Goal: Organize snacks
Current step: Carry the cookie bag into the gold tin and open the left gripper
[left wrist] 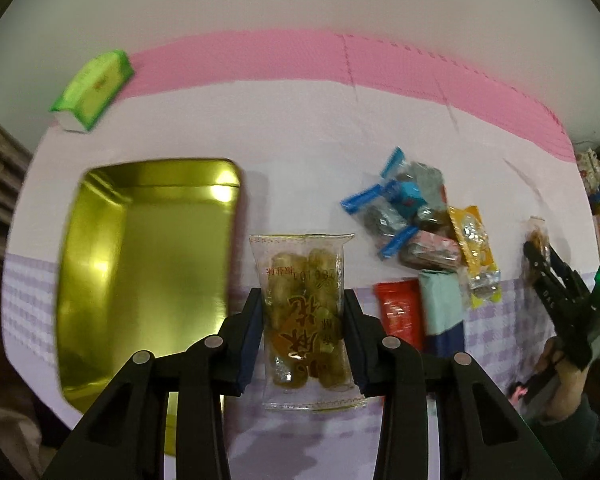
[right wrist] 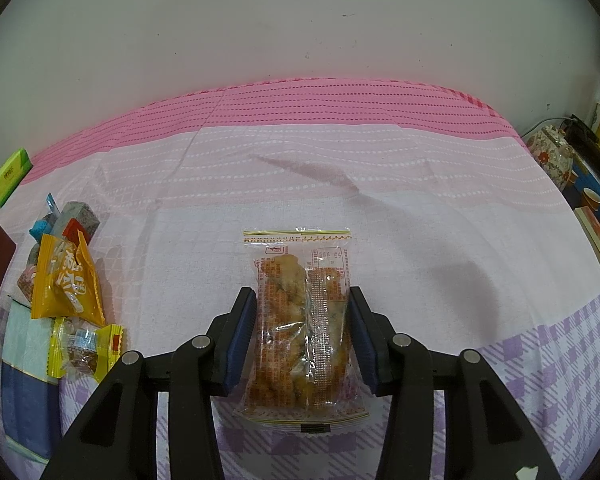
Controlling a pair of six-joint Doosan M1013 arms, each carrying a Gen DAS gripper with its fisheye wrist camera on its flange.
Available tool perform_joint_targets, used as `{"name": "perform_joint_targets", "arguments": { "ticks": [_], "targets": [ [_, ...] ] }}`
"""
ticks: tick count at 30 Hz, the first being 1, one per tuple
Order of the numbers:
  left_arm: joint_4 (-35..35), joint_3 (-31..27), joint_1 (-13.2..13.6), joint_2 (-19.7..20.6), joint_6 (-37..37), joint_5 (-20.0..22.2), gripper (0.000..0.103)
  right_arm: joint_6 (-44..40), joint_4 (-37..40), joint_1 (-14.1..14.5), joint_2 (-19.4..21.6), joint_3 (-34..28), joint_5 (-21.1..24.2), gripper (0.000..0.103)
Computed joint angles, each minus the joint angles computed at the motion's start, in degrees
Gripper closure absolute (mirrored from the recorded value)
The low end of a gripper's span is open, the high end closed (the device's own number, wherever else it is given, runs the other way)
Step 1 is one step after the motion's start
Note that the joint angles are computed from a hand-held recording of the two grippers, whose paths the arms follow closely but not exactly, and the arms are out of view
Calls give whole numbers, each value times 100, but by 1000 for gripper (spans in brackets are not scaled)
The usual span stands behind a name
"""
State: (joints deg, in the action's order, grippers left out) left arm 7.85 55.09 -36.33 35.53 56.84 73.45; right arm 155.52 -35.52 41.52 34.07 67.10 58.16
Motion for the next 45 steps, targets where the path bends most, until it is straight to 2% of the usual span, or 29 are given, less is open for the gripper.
{"name": "perform_joint_targets", "arguments": {
  "ticks": [6, 12, 17, 27, 45],
  "targets": [
    [525, 411, 97, -325, -52, 161, 64, 0, 0, 2, 3, -6, 6, 59],
    [905, 814, 196, -471, -64, 298, 64, -4, -3, 6, 9, -16, 19, 59],
    [906, 1121, 330, -559, -188, 293, 64, -7, -4, 3, 10, -16, 20, 59],
    [1055, 1513, 419, -666, -198, 207, 64, -18, -16, 4, 8, -14, 43, 59],
    [1104, 1745, 466, -695, -120, 128, 64, -43, -40, 8, 21, -42, 142, 57]
  ]
}}
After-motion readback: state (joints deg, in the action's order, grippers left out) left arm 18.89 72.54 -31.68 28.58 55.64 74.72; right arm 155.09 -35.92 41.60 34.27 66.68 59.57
